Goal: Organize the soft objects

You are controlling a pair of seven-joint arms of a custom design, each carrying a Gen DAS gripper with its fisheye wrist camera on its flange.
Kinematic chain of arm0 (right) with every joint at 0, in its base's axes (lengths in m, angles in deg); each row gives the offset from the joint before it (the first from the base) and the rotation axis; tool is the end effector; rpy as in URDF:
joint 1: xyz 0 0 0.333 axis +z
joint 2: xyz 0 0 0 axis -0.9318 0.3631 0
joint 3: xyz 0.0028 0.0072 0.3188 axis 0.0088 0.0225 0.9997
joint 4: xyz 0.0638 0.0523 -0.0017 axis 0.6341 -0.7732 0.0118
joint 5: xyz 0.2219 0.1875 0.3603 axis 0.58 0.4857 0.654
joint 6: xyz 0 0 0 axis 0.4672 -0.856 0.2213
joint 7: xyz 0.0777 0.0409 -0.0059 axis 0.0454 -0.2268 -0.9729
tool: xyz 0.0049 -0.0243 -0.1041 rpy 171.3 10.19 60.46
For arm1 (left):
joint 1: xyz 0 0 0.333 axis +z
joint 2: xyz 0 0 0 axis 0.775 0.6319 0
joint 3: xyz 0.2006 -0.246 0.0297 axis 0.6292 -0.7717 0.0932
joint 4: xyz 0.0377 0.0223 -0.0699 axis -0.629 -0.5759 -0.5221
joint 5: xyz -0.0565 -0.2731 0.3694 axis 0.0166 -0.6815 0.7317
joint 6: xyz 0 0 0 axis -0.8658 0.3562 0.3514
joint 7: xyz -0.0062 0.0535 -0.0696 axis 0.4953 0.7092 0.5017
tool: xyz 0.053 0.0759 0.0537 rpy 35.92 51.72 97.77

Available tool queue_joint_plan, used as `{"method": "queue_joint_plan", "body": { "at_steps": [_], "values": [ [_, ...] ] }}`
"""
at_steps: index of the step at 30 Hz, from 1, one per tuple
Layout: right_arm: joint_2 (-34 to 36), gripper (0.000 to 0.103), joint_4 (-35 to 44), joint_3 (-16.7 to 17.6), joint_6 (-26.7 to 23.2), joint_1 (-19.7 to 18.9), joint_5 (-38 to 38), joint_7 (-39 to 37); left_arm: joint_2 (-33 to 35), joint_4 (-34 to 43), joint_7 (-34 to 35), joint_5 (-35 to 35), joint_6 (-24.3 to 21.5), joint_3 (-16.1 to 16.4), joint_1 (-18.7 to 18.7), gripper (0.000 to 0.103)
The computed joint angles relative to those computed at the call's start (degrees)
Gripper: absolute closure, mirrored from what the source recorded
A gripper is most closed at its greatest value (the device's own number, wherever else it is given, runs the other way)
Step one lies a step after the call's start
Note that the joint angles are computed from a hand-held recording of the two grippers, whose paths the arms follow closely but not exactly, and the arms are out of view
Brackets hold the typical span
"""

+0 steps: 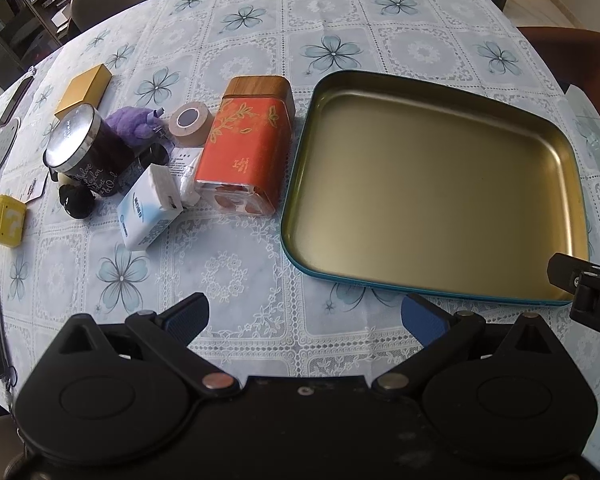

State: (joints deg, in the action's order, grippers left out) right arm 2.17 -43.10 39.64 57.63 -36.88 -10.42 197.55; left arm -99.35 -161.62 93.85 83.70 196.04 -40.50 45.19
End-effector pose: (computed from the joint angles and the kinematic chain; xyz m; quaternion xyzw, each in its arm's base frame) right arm 0.5205 0.4136 0.6058 -0.4964 0.8371 -0.2022 0.1092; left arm 0.5572 -0.1499 0.6359 -0.5667 0.8080 -0.0918 0.1328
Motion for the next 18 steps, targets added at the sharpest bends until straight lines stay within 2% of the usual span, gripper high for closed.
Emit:
{"method": "queue_joint_plan", "body": {
  "at_steps": [18],
  "values": [
    [0.96,0.029,1.18,-0.18,-0.19,0.31,0.1,1.17,0.22,0.29,1.41,-0.7,-0.36,0.45,0.09,0.0]
  ]
}}
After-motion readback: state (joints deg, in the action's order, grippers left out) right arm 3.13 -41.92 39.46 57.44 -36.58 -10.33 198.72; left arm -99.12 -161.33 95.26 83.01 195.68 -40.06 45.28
